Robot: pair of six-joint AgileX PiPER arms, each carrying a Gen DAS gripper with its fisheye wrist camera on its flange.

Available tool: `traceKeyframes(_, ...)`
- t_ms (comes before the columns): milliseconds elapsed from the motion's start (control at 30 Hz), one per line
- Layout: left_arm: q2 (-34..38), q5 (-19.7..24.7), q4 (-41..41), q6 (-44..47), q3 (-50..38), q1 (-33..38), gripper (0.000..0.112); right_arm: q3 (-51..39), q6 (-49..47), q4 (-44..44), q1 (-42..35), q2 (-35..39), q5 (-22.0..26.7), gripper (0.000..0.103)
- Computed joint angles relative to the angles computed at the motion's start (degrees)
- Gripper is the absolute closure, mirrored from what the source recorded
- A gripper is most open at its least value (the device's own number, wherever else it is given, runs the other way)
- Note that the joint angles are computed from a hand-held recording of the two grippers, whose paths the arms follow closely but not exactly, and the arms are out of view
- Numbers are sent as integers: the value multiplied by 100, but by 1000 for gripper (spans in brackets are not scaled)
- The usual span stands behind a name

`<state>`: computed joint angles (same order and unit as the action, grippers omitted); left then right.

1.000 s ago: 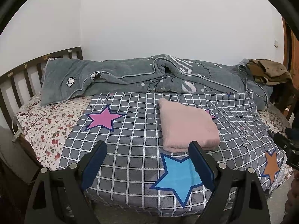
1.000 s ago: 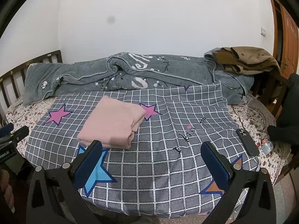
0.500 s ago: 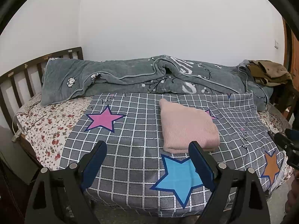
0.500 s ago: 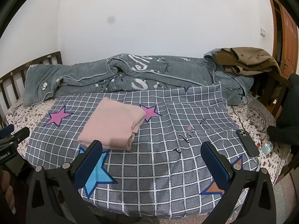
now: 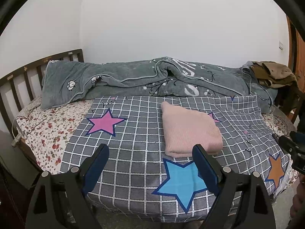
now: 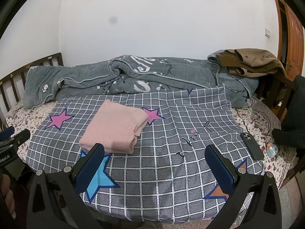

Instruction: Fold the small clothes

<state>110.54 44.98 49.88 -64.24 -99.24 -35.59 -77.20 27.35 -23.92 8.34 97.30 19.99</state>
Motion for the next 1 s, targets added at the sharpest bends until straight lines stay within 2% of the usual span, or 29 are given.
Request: traceKeyframes(1000,-15,-82,18,31,-8,9,24,-134,-184,190,-4,-22,102,0)
